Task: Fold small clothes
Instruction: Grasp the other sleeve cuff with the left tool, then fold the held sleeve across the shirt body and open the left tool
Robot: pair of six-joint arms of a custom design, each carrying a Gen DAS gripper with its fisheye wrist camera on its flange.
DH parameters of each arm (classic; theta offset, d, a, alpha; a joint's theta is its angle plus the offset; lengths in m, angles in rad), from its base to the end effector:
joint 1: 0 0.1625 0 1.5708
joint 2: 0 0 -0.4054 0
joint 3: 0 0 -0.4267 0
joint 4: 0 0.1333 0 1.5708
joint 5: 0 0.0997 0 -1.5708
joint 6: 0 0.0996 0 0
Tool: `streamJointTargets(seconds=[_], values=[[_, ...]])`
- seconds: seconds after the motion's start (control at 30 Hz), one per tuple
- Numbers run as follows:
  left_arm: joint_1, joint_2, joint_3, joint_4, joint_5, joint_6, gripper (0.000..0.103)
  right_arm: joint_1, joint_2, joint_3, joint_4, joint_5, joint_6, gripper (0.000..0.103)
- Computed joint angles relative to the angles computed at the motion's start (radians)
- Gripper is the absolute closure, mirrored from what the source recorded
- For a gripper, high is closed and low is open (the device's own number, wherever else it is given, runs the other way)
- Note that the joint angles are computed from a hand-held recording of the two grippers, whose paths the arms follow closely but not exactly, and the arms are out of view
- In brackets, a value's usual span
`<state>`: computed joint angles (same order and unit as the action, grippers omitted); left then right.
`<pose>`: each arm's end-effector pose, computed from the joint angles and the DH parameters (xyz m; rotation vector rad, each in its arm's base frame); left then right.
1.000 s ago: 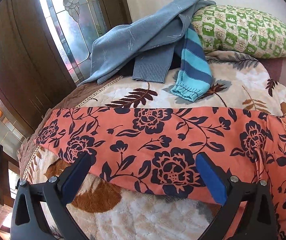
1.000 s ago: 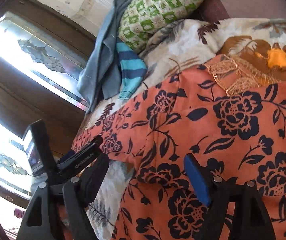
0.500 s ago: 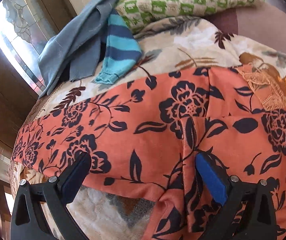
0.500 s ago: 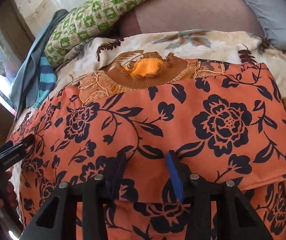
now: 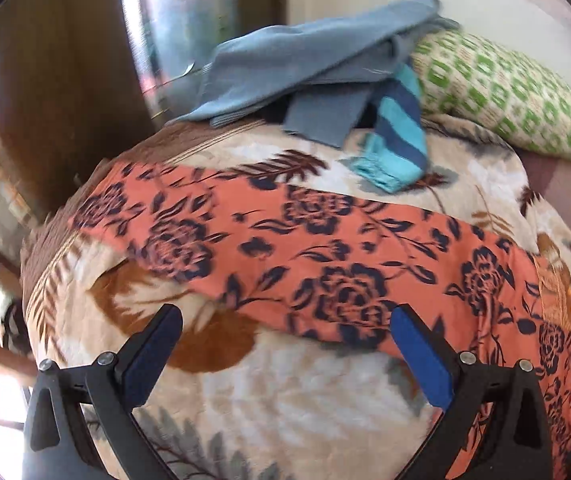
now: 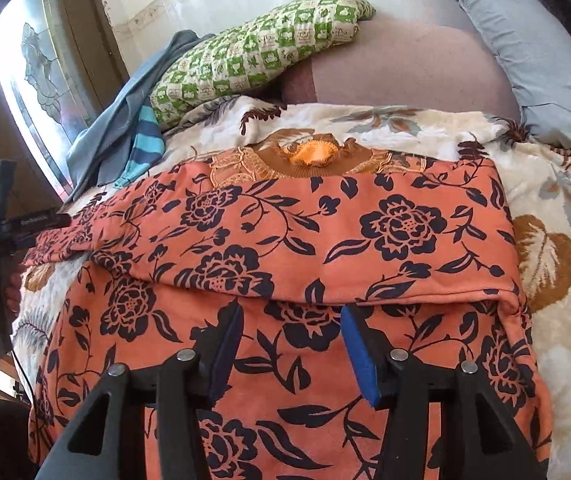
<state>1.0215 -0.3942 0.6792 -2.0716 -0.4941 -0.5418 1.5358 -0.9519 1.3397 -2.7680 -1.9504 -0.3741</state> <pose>-0.2769 -0.8756 0.1734 -0.1323 2.1722 -0.8740 0.0695 -0.7689 0.3397 0.2156 -2.4588 0.9357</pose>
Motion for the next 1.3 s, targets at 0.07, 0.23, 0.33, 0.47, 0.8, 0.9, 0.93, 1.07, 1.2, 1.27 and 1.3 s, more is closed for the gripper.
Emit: streamJointTargets(seconds=[0.07, 0.23, 0.33, 0.47, 0.8, 0.9, 0.93, 1.07, 1.2, 1.27, 1.3], values=[[0.021, -0.101, 0.113, 0.032, -0.035, -0.134, 0.0, 0.001, 0.003, -0.008, 0.014, 0.028, -0.008, 0.049], [0.083, -0.246, 0.236, -0.026, -0.145, -0.227, 0.0, 0.018, 0.003, -0.01, 0.006, 0.069, -0.06, 0.049], [0.127, -0.266, 0.216, -0.082, -0.22, -0.222, 0.0, 0.026, 0.0, 0.003, -0.009, 0.061, -0.099, 0.049], [0.193, -0.23, 0.106, -0.037, -0.372, -0.273, 0.021, 0.018, 0.007, -0.016, 0.019, 0.086, -0.076, 0.049], [0.237, -0.15, -0.007, -0.137, -0.463, -0.191, 0.065, -0.025, 0.066, -0.138, 0.056, 0.12, 0.078, 0.06], [0.244, -0.147, 0.009, -0.212, -0.443, -0.169, 0.075, -0.027, 0.079, -0.153, 0.065, 0.094, 0.088, 0.06], [0.244, -0.148, 0.021, -0.241, -0.436, -0.163, 0.078, -0.028, 0.082, -0.158, 0.067, 0.088, 0.09, 0.06], [0.237, -0.131, 0.011, -0.266, -0.381, -0.137, 0.093, -0.031, 0.099, -0.184, 0.089, 0.046, 0.123, 0.06], [0.222, -0.108, -0.039, -0.202, -0.325, -0.128, 0.097, -0.041, 0.095, -0.195, 0.118, 0.05, 0.178, 0.06], [0.205, -0.094, -0.06, -0.224, -0.3, -0.07, 0.098, -0.041, 0.088, -0.192, 0.117, 0.051, 0.187, 0.06], [0.193, -0.09, -0.065, -0.243, -0.296, -0.034, 0.098, -0.04, 0.085, -0.19, 0.111, 0.048, 0.186, 0.06]])
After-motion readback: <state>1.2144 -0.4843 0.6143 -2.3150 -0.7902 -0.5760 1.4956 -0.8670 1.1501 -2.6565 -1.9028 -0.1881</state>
